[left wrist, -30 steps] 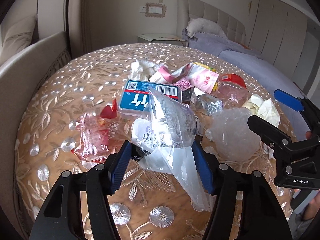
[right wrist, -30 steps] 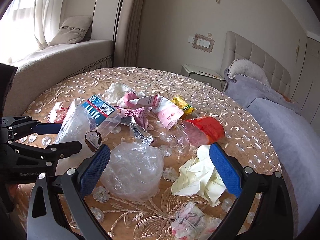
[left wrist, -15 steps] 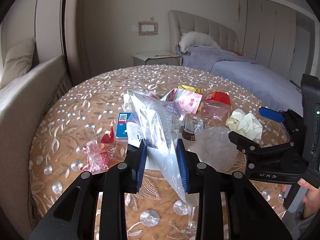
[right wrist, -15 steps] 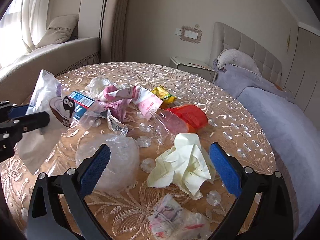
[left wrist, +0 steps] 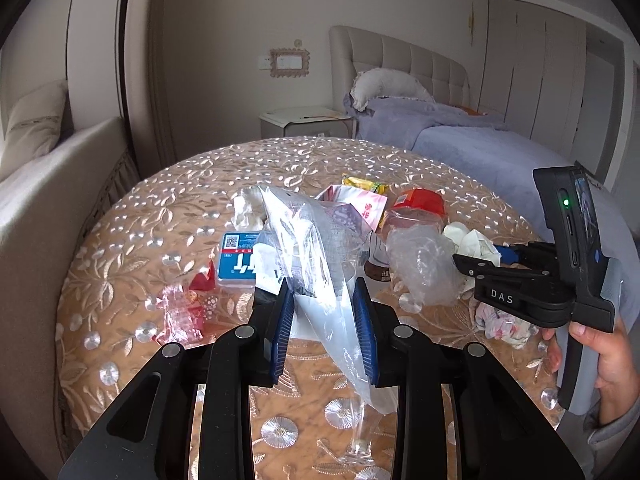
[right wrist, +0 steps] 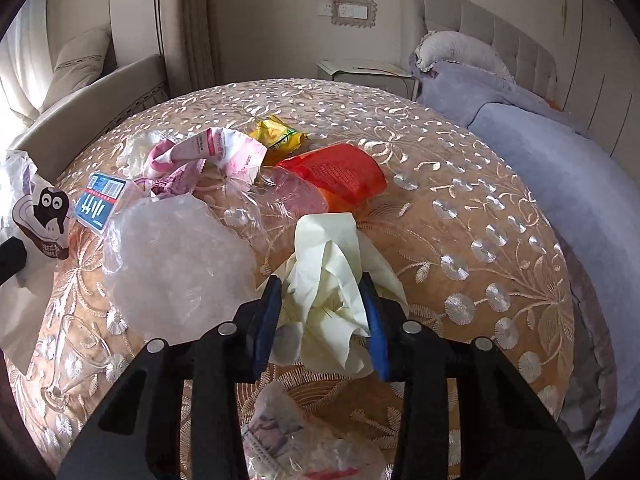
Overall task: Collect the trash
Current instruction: 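Carry the bag and glove in both tools over to the white bin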
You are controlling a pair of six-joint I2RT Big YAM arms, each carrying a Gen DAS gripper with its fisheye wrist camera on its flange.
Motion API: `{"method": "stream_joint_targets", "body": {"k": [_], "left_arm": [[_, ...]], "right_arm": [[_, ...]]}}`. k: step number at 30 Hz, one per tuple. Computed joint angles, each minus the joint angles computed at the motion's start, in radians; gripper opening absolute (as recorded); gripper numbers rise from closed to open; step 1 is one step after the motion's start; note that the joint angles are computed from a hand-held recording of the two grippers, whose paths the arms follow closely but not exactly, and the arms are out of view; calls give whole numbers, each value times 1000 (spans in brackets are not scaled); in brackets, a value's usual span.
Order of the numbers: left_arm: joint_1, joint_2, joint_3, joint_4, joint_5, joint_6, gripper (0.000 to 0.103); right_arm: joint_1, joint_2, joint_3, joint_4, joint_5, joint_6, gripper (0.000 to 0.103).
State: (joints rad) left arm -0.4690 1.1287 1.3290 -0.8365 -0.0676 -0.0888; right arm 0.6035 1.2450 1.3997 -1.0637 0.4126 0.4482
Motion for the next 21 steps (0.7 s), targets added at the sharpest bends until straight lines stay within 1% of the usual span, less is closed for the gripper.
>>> {"method": "stream_joint_targets", "body": {"k": [2, 5, 8, 12, 15, 18, 21], "left_arm": [[-6, -7, -1, 1, -8, -2, 29], [-20, -21, 2, 1, -24, -4, 29], [-46, -36, 10, 1, -47, -5, 29], [-104, -49, 29, 6, -74, -8, 29], [-162, -48, 44, 14, -92, -11, 29], [-230, -39, 57, 28, -107, -14, 29], [-308, -14, 76, 36, -130, -12, 29]], "right_arm": [[6, -27, -14, 33, -18, -7, 33], [34, -72, -26, 82, 41, -27, 33], [60, -115, -20, 96, 78, -43, 33], [118, -168, -15, 93, 174, -70, 33], [162, -217, -30, 76, 238, -82, 33], [196, -270, -52, 44, 296, -80, 33], [219, -324, -78, -9, 367, -61, 33]]}}
